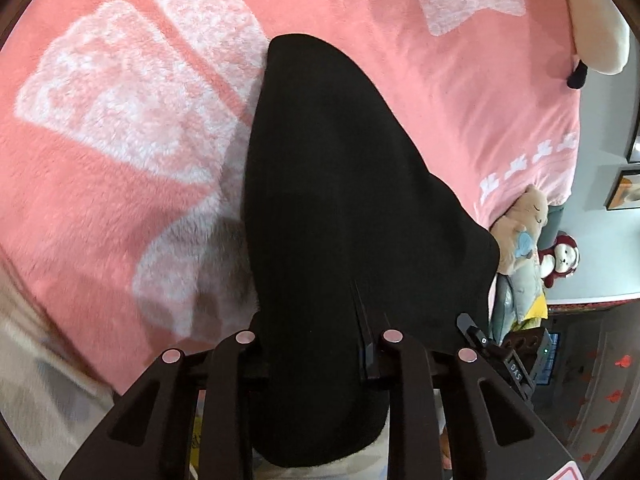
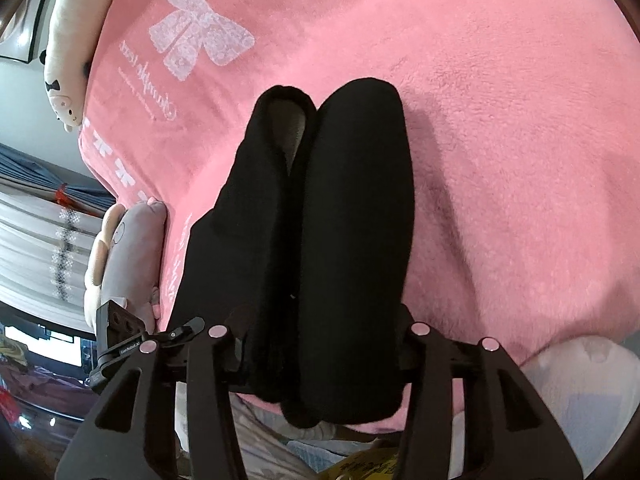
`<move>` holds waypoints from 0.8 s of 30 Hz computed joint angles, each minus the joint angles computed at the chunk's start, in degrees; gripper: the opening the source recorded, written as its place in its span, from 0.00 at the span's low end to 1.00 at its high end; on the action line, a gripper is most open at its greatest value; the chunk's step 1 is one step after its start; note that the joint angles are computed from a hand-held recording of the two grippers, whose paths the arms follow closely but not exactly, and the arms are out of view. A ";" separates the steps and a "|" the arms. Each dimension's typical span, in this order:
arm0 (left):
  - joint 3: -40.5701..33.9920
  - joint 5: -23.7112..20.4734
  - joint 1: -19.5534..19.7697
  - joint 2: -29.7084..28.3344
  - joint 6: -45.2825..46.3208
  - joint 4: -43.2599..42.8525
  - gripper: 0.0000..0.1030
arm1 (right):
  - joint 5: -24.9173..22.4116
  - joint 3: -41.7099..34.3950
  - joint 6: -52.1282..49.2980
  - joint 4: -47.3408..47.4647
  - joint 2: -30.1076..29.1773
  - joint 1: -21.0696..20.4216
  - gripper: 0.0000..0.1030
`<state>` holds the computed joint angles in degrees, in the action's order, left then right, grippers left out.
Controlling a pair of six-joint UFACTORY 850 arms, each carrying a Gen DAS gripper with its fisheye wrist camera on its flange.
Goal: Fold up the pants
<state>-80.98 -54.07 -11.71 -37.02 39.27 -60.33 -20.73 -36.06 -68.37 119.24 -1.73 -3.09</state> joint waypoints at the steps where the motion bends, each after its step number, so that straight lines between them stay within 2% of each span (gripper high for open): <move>1: -0.43 0.22 -0.18 -0.34 0.30 0.36 0.22 | -0.10 -0.22 -0.03 -0.04 -0.47 -0.19 0.45; 3: -1.52 0.90 -0.62 -1.48 -0.55 1.07 0.28 | -1.66 -0.45 -0.36 0.50 -1.69 -0.84 0.47; 5: -2.43 0.34 -0.66 -2.49 -1.95 1.06 0.29 | -2.42 -0.39 -1.12 2.04 -2.06 -0.98 0.47; 9: -0.98 1.06 -0.28 0.27 0.59 0.02 0.20 | 2.06 -0.10 -4.17 4.18 1.13 1.22 0.42; 14: 1.42 1.76 0.01 5.20 4.76 -1.17 0.18 | 7.20 -0.09 -7.59 7.03 6.13 4.23 0.41; 19: 3.98 6.27 -1.23 10.48 6.45 2.46 0.18 | 9.66 -0.26 -9.31 8.34 8.75 6.39 0.41; 24: 6.14 10.62 -2.93 14.27 6.64 4.60 0.18 | 10.43 -0.19 -14.23 13.46 9.87 7.93 0.41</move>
<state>-74.84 -43.44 -14.64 -22.76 45.91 -55.74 -10.30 -36.25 -82.60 132.69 8.14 4.84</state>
